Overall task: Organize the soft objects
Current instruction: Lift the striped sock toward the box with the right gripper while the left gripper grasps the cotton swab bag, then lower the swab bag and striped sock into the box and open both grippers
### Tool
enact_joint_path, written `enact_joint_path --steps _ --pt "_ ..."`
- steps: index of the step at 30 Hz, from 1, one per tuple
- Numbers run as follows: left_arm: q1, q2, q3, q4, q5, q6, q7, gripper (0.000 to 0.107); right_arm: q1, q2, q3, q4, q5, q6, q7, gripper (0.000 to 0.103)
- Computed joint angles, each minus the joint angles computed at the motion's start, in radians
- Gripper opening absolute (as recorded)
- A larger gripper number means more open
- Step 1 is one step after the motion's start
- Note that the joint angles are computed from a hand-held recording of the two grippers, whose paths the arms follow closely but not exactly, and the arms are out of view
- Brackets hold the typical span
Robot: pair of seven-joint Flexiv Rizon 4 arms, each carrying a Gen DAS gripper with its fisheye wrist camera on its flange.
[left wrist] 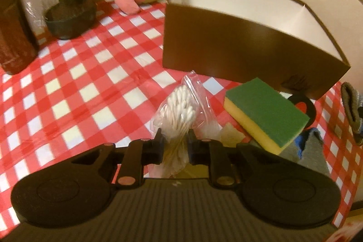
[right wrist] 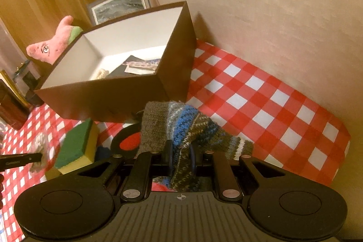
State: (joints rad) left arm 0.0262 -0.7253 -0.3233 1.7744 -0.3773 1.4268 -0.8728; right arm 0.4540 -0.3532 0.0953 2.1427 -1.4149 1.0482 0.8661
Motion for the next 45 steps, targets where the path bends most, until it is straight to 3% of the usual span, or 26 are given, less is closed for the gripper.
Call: enact_joint_path --steps 13,20,31,45 --pt "0.107 0.101 -0.152 0.068 -0.026 0.089 0.061 0.018 -0.008 0.06 0.012 -0.031 -0.089 -0.013 -0.051 0.015" --pt "0.08 0.084 -0.188 -0.012 -0.025 0.081 0.093 0.018 -0.041 0.037 -0.003 -0.115 -0.186 0.02 -0.093 0.015" --pt "-0.085 -0.01 -0.075 -0.241 -0.014 -0.009 0.082 0.018 -0.086 -0.069 -0.042 -0.271 -0.278 0.093 -0.096 0.015" --pt "-0.243 -0.176 0.135 -0.586 0.061 -0.269 0.006 0.018 -0.098 -0.177 -0.096 -0.362 -0.157 0.194 -0.244 0.015"
